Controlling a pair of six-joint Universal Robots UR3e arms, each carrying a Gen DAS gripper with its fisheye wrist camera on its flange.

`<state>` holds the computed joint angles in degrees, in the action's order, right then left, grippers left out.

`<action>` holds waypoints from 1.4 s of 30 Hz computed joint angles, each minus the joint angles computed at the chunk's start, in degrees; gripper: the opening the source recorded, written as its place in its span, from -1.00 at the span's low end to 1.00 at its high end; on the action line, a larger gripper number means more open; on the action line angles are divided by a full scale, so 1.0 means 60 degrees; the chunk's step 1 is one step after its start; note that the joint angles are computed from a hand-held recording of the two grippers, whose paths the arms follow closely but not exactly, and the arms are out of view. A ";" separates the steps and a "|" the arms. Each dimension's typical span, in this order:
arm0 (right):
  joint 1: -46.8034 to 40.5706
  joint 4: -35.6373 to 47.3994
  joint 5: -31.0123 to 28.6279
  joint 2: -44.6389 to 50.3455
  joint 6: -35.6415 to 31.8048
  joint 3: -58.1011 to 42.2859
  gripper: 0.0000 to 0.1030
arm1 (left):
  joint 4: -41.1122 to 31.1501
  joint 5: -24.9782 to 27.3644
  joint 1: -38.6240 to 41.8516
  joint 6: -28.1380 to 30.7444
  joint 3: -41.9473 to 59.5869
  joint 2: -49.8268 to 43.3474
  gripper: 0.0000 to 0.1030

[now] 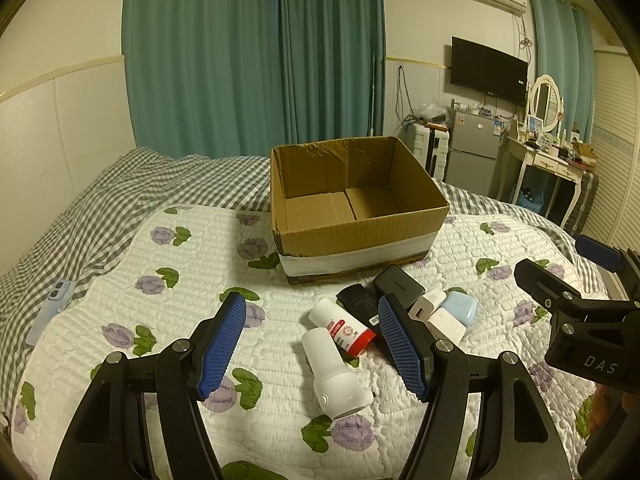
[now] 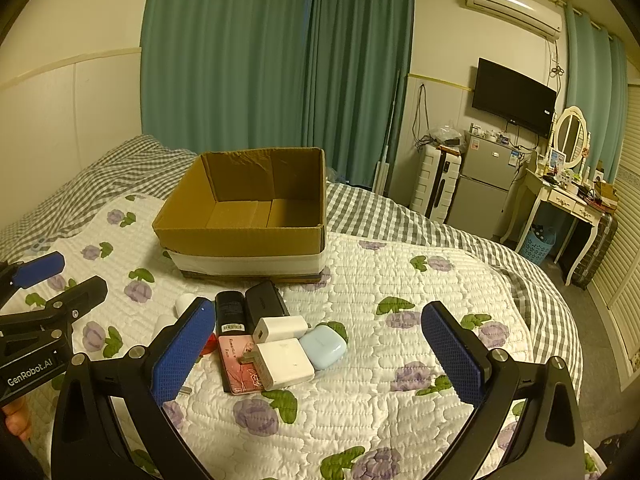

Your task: Organize rigid objects

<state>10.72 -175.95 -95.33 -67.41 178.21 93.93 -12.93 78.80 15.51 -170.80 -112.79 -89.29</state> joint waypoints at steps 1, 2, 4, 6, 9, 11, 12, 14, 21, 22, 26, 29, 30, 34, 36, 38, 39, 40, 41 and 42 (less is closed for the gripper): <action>-0.0001 0.0066 -0.0004 0.0011 -0.0003 -0.0067 1.00 | -0.0023 0.0003 -0.0003 0.0002 0.0010 -0.0001 0.39; -0.0007 0.0068 0.0011 0.0008 -0.0003 -0.0067 1.00 | -0.0012 0.0006 -0.0005 -0.0001 0.0003 0.0003 0.39; -0.0007 0.0068 0.0011 0.0008 -0.0003 -0.0067 1.00 | -0.0017 0.0013 -0.0012 0.0003 0.0009 -0.0002 0.39; -0.0012 0.0037 0.0023 0.0005 0.0001 -0.0034 1.00 | -0.0030 -0.0006 -0.0005 0.0000 0.0013 -0.0002 0.39; -0.0001 0.0099 0.0012 0.0003 -0.0002 -0.0079 1.00 | -0.0060 0.0012 -0.0028 -0.0004 0.0036 -0.0030 0.39; -0.0002 0.0096 0.0014 0.0000 -0.0002 -0.0071 1.00 | -0.0128 0.0019 -0.0038 0.0003 0.0082 -0.0053 0.39; -0.0002 0.0096 0.0014 0.0000 -0.0002 -0.0071 1.00 | -0.0157 0.0030 -0.0040 -0.0006 0.0105 -0.0073 0.39; 0.0002 0.0118 -0.0001 0.0003 -0.0002 -0.0074 1.00 | -0.0257 0.0027 -0.0025 -0.0002 0.0175 -0.0151 0.39; 0.0011 0.0490 -0.0152 0.0145 0.0034 -0.0292 1.00 | -0.1004 0.0160 0.0024 0.0138 0.0969 -0.1036 0.39; 0.0013 0.0607 -0.0178 0.0200 0.0040 -0.0361 1.00 | -0.1140 0.0276 -0.0027 0.0188 0.1086 -0.1269 0.39; 0.0025 0.1141 -0.0330 0.0582 0.0072 -0.0742 1.00 | -0.1876 0.0273 -0.0188 0.0546 0.1359 -0.1986 0.36; 0.0037 0.1535 -0.0424 0.0959 0.0101 -0.1042 1.00 | -0.2528 0.0095 -0.0247 0.0690 0.1704 -0.2519 0.35; 0.0055 0.1650 -0.0474 0.1063 0.0104 -0.1136 1.00 | -0.2708 0.0014 -0.0241 0.0635 0.1848 -0.2673 0.35; 0.0160 0.2148 -0.0680 0.1549 0.0046 -0.1661 1.00 | -0.3308 0.0040 -0.0296 0.0134 0.2761 -0.3554 0.34; 0.0191 0.2278 -0.0718 0.1699 0.0009 -0.1832 1.00 | -0.3827 0.0025 -0.0337 0.0013 0.3333 -0.3989 0.34; 0.0236 0.2495 -0.0795 0.1895 -0.0033 -0.2071 1.00 | -0.4117 0.0115 -0.0460 0.0057 0.3693 -0.4357 0.33; 0.0257 0.2576 -0.0832 0.1960 -0.0045 -0.2140 1.00 | -0.4083 0.0126 -0.0491 0.0133 0.3675 -0.4406 0.32; 0.0278 0.2673 -0.0868 0.2061 -0.0057 -0.2250 1.00 | -0.4020 0.0097 -0.0493 0.0237 0.3610 -0.4416 0.27; 0.0293 0.2769 -0.0892 0.2173 -0.0079 -0.2366 1.00 | -0.3938 -0.0085 -0.0426 0.0366 0.3458 -0.4340 0.04; 0.0299 0.2847 -0.0885 0.2278 -0.0108 -0.2469 1.00 | -0.4008 -0.0251 -0.0362 0.0464 0.3394 -0.4260 -0.05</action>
